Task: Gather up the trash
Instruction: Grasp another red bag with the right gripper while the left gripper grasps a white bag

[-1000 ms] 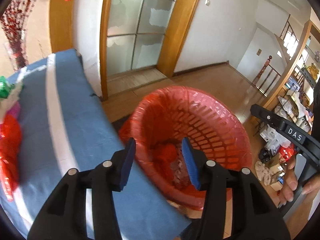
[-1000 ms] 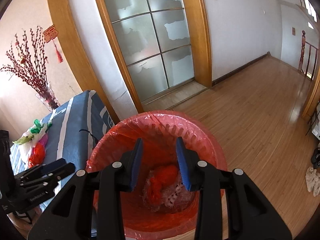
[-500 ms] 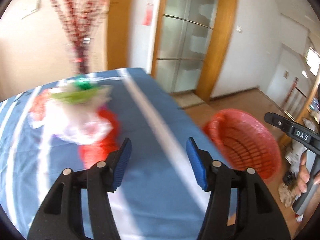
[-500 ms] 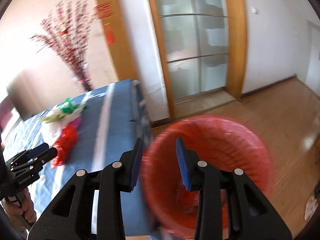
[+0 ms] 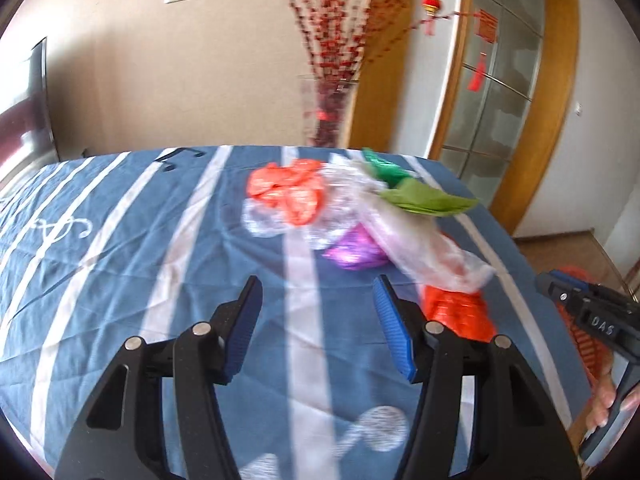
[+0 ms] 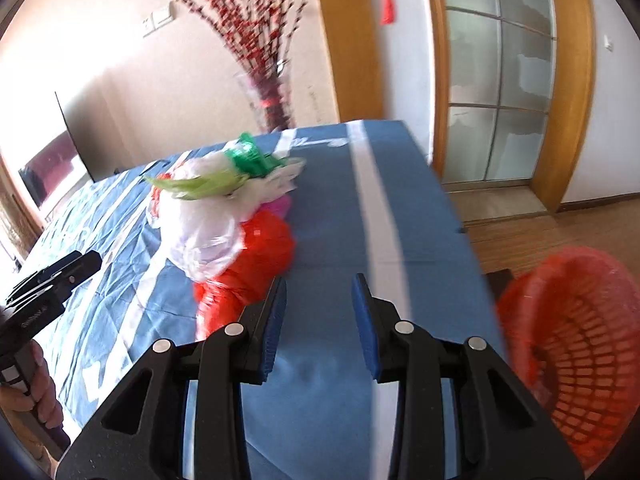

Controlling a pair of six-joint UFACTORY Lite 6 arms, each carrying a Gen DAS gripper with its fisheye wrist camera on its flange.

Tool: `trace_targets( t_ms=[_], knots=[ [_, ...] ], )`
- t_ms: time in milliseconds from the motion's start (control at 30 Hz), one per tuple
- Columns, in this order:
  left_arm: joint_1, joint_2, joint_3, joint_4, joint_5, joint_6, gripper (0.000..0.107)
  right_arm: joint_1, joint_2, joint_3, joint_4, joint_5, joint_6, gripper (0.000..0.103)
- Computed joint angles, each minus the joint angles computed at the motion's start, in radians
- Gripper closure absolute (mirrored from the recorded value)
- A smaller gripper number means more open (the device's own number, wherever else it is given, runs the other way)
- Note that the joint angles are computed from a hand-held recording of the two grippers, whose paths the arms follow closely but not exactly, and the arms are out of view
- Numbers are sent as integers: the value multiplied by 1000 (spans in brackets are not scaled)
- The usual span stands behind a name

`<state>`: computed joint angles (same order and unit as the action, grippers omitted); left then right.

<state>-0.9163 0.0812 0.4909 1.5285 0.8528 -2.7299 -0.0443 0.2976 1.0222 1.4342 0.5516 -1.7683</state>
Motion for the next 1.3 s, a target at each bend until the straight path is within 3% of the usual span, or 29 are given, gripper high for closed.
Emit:
trace_targets(
  t_ms=[200,500,633,767,933,1000,1033,1067,1300],
  knots=[
    [29,-66,-89,28,-7,-52,50,130,82,31,-19,-63,60,68],
    [49,-83,-135,74,-23,-107,50,172,55,-14,62,-16,22,68],
    [67,-79,-140,99,-36,-122,50,243,82,-3,64,-135,9,67],
    [86,-69,-131,125,-53,-131,50,253,99,-5,90,-165,-10,53],
    [122,-37,-97,189,-87,-150,50,247,141,46,-20,-135,101,53],
    [139,-14,-70,221,-104,-160,50,234,167,72,-52,-95,136,60],
    [143,-7,-61,231,-110,-164,50,222,182,86,-72,-52,149,70],
    [152,10,-42,249,-118,-167,50,219,179,79,-57,-49,131,73],
    [161,102,87,279,-145,-124,50,169,70,-48,104,-111,-105,79]
  ],
)
